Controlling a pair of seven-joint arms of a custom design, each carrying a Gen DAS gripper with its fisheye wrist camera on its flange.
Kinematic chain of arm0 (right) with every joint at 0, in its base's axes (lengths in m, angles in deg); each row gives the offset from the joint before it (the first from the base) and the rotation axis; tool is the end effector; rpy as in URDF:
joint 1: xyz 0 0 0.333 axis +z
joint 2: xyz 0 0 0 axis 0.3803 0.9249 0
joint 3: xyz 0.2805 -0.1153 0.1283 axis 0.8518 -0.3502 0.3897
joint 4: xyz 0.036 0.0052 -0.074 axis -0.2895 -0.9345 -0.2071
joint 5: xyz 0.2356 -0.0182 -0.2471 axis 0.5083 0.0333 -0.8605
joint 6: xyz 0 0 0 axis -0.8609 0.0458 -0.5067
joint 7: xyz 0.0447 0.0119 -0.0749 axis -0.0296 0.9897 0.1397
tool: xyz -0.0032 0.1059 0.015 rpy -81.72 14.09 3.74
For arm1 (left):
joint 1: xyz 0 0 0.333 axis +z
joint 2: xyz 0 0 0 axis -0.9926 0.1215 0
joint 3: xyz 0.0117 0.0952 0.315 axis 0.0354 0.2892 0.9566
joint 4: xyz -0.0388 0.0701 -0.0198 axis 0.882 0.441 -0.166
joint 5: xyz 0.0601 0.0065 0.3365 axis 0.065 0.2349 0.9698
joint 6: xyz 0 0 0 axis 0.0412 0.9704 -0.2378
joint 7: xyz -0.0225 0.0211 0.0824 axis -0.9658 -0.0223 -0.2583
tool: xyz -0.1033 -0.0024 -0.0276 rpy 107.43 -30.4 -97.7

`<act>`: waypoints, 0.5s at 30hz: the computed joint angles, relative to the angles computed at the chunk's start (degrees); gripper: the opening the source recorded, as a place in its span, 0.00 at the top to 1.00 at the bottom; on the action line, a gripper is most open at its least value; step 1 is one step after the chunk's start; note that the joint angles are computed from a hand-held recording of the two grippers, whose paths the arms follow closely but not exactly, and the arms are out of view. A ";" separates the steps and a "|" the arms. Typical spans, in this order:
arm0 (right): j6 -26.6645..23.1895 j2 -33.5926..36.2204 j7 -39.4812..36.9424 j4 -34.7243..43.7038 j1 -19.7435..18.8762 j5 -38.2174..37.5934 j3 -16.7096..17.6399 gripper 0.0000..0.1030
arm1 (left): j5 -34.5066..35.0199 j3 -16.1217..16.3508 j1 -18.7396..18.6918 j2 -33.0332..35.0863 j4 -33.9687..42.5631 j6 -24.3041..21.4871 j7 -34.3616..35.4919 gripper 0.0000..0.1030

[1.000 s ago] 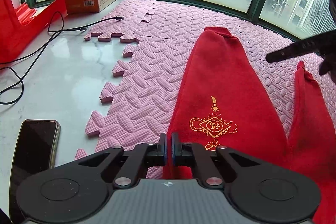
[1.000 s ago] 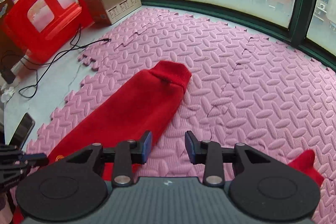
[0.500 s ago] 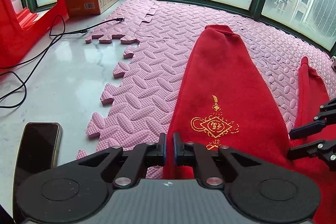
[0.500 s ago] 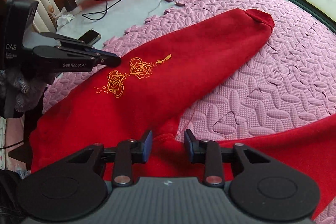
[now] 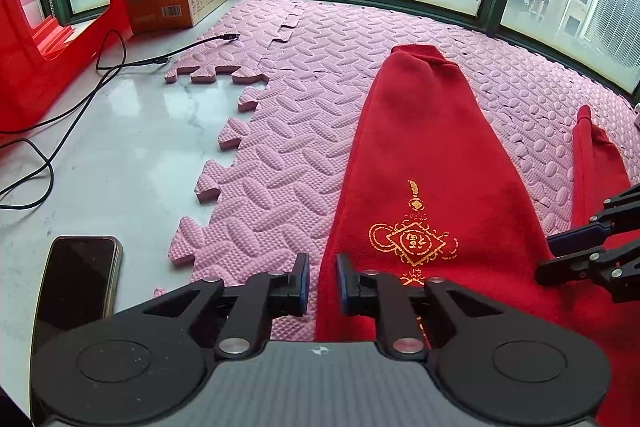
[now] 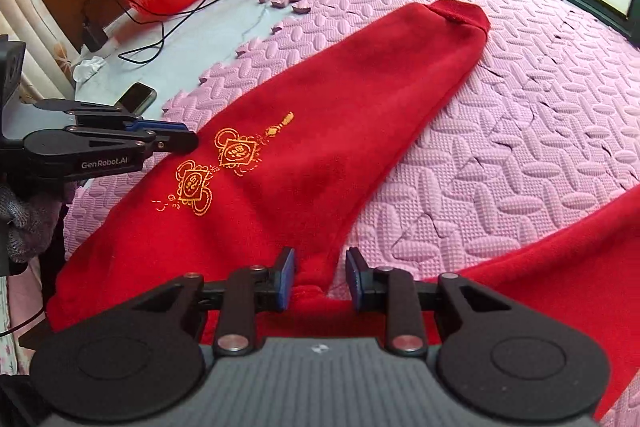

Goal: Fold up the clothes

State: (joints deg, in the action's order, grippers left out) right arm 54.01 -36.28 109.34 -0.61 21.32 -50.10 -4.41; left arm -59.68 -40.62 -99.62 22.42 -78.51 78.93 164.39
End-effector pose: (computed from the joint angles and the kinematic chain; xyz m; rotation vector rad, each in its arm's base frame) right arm 0.6906 0.0712 0.4365 -2.1117 1.5456 -0.1100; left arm 0.6952 -0.2616 0.4414 -1.5276 2.2527 -0.7781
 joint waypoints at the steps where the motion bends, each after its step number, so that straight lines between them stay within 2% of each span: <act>1: 0.34 -0.33 0.80 -0.53 0.35 -0.52 -0.48 0.74 | -0.02 -0.02 0.06 0.00 -0.07 0.10 0.03 0.77; 3: 0.69 -0.81 1.66 -1.22 0.21 -0.19 -0.49 0.74 | -0.08 -0.08 0.12 0.07 0.03 0.09 0.05 0.76; 6: 4.67 -1.82 1.59 -3.39 0.07 0.94 -0.01 0.74 | 0.03 -0.07 -0.01 -0.08 -0.06 0.44 0.11 0.76; 9: 6.28 -2.44 1.04 -4.28 -0.64 2.38 0.69 0.74 | -0.44 -0.75 0.39 -0.68 -0.74 1.59 0.96 0.76; 15: 12.68 -5.73 5.77 -9.44 -1.42 1.06 -2.50 0.74 | -2.84 -3.04 1.26 -2.53 -2.43 3.01 4.11 0.77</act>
